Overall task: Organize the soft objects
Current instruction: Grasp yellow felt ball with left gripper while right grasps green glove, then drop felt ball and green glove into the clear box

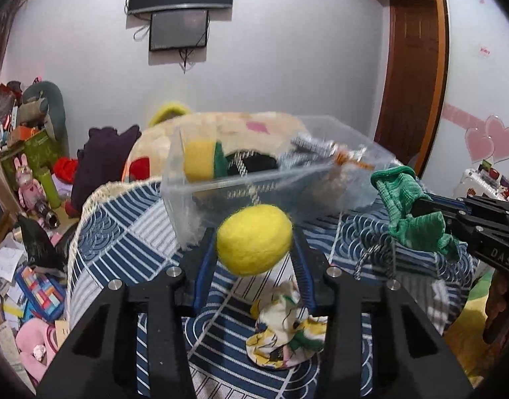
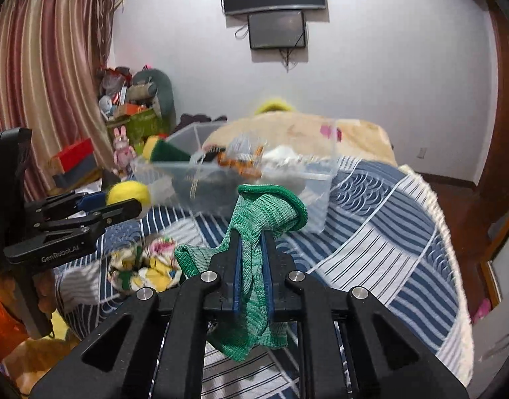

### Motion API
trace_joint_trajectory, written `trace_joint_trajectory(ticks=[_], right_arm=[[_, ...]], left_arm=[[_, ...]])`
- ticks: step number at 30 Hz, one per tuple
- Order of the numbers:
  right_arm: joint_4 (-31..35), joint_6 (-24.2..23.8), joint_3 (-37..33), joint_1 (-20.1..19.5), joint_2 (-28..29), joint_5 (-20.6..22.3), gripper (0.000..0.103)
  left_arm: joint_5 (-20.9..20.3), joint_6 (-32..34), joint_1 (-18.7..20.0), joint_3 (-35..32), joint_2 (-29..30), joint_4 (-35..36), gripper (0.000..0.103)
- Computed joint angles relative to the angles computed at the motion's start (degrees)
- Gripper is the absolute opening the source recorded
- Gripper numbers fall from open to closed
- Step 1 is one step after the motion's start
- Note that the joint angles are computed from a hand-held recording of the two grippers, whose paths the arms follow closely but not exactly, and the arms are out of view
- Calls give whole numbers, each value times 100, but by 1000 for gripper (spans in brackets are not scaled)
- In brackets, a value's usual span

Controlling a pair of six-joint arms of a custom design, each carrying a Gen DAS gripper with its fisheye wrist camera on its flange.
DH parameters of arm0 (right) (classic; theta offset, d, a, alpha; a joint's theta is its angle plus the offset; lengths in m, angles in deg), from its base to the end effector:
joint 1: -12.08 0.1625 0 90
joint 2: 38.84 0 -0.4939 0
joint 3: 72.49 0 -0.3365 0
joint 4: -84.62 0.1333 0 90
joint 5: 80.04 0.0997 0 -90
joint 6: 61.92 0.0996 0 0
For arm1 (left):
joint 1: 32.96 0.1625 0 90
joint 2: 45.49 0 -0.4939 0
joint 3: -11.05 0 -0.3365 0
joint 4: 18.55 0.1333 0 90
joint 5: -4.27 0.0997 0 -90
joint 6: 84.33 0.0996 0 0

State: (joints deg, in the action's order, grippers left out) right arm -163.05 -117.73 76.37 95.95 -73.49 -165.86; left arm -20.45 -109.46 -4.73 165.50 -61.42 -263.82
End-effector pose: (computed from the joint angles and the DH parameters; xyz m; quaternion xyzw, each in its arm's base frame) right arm 0.0961 -0.4217 0.1329 0.4022 -0.8368 0.3347 0.1613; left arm -0.1852 -0.3534 0.0640 0.1873 0.8156 -0.4560 0.3030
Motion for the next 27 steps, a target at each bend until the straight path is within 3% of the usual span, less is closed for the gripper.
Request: trace_joint_trajectory(ticks=[5, 12, 20, 27], right_arm=[[-58, 208, -123, 167, -208, 158, 10], [-114, 424, -482, 432, -346, 237, 10], [54, 337, -1009, 756, -348, 20, 10], [270, 177, -1332, 855, -118, -375, 10]], left_arm=[[387, 304, -173, -141, -55, -111, 43], [481, 1360, -104, -506, -256, -694, 43], [186, 1918, 218, -970, -494, -495, 43], [-148, 2107, 586, -1390, -637, 178, 43]])
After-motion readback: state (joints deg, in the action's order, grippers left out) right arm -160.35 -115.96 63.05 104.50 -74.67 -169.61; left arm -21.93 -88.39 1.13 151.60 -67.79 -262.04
